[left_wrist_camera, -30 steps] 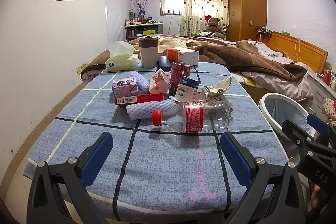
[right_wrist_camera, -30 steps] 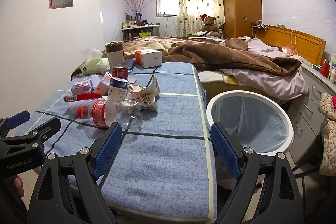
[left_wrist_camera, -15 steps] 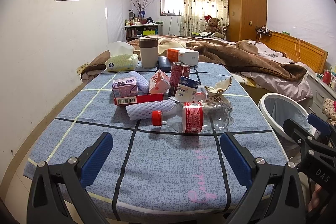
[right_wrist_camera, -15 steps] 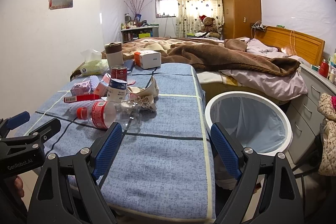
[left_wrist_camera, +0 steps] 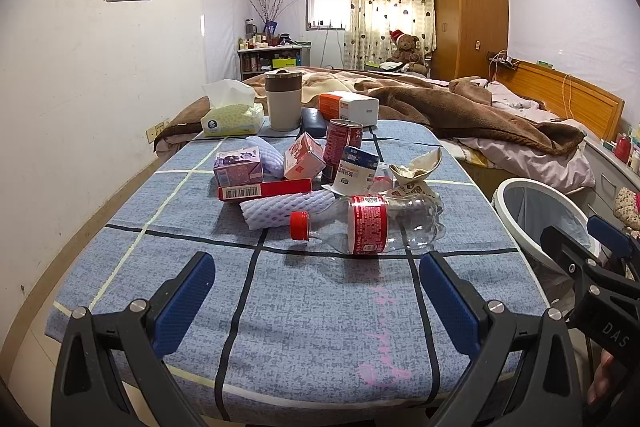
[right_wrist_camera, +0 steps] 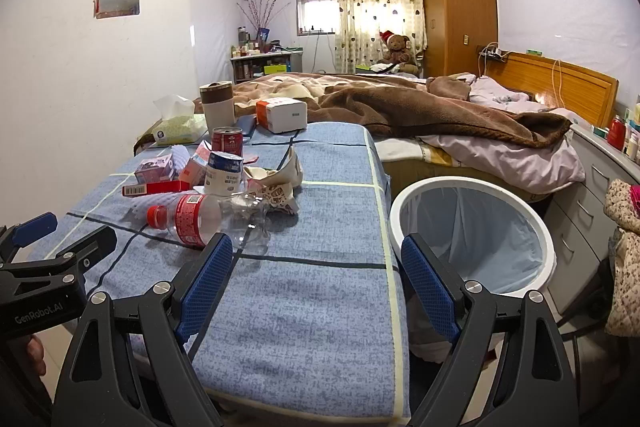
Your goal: Collect trash
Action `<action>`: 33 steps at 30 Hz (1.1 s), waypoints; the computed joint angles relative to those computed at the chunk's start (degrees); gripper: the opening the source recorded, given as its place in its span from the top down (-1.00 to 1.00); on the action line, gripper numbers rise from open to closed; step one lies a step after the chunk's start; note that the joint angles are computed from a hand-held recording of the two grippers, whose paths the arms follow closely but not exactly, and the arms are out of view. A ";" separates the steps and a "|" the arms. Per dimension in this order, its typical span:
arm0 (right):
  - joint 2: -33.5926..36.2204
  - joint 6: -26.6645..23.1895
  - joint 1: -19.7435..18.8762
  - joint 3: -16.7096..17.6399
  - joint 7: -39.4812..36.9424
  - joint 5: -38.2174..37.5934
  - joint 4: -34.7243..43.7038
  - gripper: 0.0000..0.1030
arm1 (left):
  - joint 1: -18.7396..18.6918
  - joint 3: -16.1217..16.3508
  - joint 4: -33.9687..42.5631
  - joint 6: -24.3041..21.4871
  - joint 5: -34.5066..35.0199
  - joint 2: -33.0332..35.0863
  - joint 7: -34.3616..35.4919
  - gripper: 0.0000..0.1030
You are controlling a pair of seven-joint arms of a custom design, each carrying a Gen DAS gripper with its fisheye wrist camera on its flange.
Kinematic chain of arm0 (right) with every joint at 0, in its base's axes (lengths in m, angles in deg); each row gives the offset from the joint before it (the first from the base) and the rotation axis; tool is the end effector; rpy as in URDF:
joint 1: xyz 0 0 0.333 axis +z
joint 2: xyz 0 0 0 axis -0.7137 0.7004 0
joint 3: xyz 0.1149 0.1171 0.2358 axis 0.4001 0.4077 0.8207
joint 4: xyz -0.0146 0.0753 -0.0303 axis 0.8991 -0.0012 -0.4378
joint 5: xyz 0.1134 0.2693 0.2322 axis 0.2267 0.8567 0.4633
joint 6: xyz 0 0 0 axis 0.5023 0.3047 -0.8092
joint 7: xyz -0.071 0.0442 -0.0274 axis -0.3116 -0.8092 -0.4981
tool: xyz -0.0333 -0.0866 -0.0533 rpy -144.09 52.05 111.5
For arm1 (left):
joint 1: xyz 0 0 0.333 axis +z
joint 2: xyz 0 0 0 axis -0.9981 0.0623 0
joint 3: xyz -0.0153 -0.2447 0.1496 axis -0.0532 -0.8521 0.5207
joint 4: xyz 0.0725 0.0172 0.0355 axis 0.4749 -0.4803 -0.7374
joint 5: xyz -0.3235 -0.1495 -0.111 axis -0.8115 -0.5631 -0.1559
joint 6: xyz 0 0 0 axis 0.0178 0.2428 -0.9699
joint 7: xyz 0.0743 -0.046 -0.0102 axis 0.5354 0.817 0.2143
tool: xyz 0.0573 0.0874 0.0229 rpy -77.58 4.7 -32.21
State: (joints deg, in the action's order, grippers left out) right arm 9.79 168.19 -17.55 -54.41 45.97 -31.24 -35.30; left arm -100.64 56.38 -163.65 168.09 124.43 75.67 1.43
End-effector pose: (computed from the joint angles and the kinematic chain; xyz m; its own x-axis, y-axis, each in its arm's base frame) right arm 0.6923 0.3187 0.4237 0.3834 -0.9230 -0.0322 -0.4806 -0.1697 -0.8604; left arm 0.6167 -0.2053 0.4340 0.3535 -0.9354 0.0016 -0.5044 -0.1921 -0.8418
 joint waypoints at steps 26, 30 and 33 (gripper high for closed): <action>0.00 0.34 0.38 -0.45 0.04 0.05 -0.24 -0.71 | 0.05 -0.11 0.08 -0.35 -0.28 -0.03 -0.01 -1.00; 0.00 0.32 0.47 -0.55 0.11 -0.02 -0.28 -0.71 | 0.37 0.10 -0.06 0.23 -0.55 0.01 0.11 -1.00; 0.13 0.03 0.02 -0.05 -0.37 0.03 -0.02 -0.71 | 0.62 0.24 -0.21 0.73 -0.83 0.05 0.05 -1.00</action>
